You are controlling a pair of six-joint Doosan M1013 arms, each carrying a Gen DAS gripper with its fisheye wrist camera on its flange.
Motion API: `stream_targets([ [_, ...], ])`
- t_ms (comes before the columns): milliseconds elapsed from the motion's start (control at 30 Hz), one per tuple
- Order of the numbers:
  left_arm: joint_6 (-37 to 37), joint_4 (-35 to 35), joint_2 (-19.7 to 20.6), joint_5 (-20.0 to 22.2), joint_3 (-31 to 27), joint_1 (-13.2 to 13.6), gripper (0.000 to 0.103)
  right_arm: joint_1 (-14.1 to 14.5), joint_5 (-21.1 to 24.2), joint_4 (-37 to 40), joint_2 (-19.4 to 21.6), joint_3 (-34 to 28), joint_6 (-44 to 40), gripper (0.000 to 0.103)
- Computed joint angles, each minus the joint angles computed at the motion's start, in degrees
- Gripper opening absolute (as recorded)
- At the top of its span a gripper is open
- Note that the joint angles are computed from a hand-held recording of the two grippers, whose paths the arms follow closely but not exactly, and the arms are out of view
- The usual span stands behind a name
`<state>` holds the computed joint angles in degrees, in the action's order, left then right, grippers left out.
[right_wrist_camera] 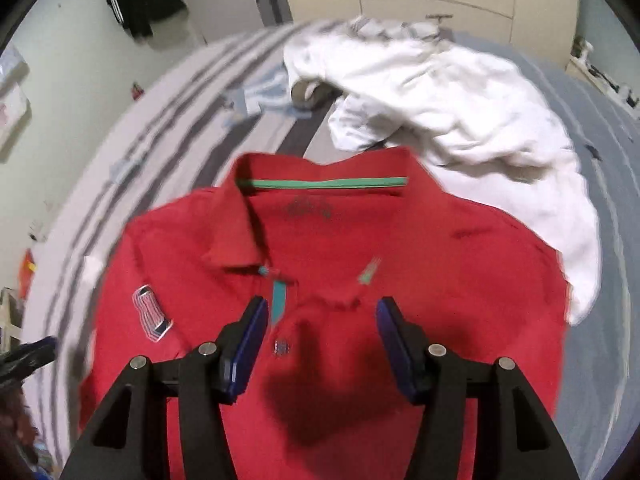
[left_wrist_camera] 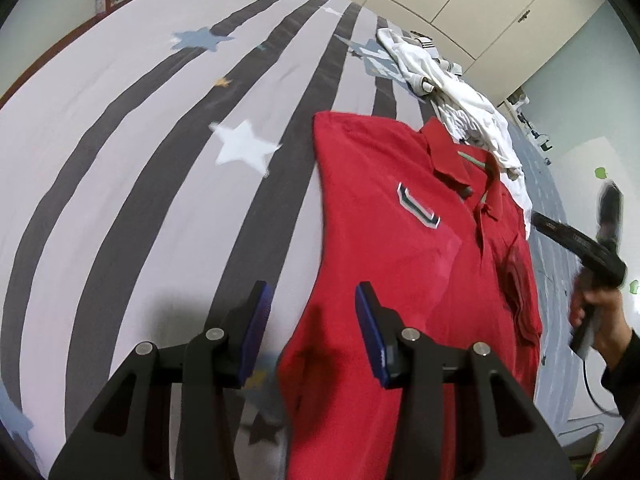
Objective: Fold clothes
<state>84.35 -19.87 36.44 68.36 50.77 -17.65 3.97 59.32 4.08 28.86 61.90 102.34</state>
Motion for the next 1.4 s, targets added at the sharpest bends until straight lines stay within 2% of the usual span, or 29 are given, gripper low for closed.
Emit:
stream_targets([
  [100,0.22,-0.59,-1.76,0.86,3.14,0.62,0.041,-0.48,-1.94,-0.65,-5.95,6.95,2.5,0.053],
  [167,1.26,-0.6,-3.02,1.46,5.37,0.82,0.041,-0.93,-1.19,-1.52,-10.02,11.66,3.2,0.053],
  [333,3.84,-1.0,-5.9,2.93,10.78,1.12,0.041,-0.95,6.54,-4.81,-16.35,20.37,3.43,0.053],
  [467,5.36,-0.82,-8.23,3.17,14.91,1.13,0.041,0.24,9.64,-5.79,-20.85,26.75,6.94,0.053],
  [567,5.55,-0.65,-10.29,2.87,17.61,1.02,0.041,1.74,8.83,-6.48,-23.55,30.56,11.5,0.053],
  [767,4.99,1.83,-14.8,0.47,23.03,0.2,0.041,3.55,3.54,-6.47,-26.72,36.18,19.8,0.053],
  [933,3.95,3.38,-19.92,-0.79,29.31,-0.2,0.042,2.66,0.76,-3.34,-29.5,39.98,16.54,0.053],
  [1033,2.79,5.08,-23.57,-1.62,33.93,-0.42,0.049,2.41,0.8,-2.26,-32.1,42.24,12.51,0.053],
  [1267,-0.38,5.81,-29.95,-2.27,42.2,-0.16,0.061,2.55,5.45,-1.13,-39.39,48.62,7.17,0.054],
  [1400,1.91,5.49,-30.31,-2.33,43.71,-0.75,0.062,2.17,7.4,0.78,-42.76,52.32,8.56,0.054],
])
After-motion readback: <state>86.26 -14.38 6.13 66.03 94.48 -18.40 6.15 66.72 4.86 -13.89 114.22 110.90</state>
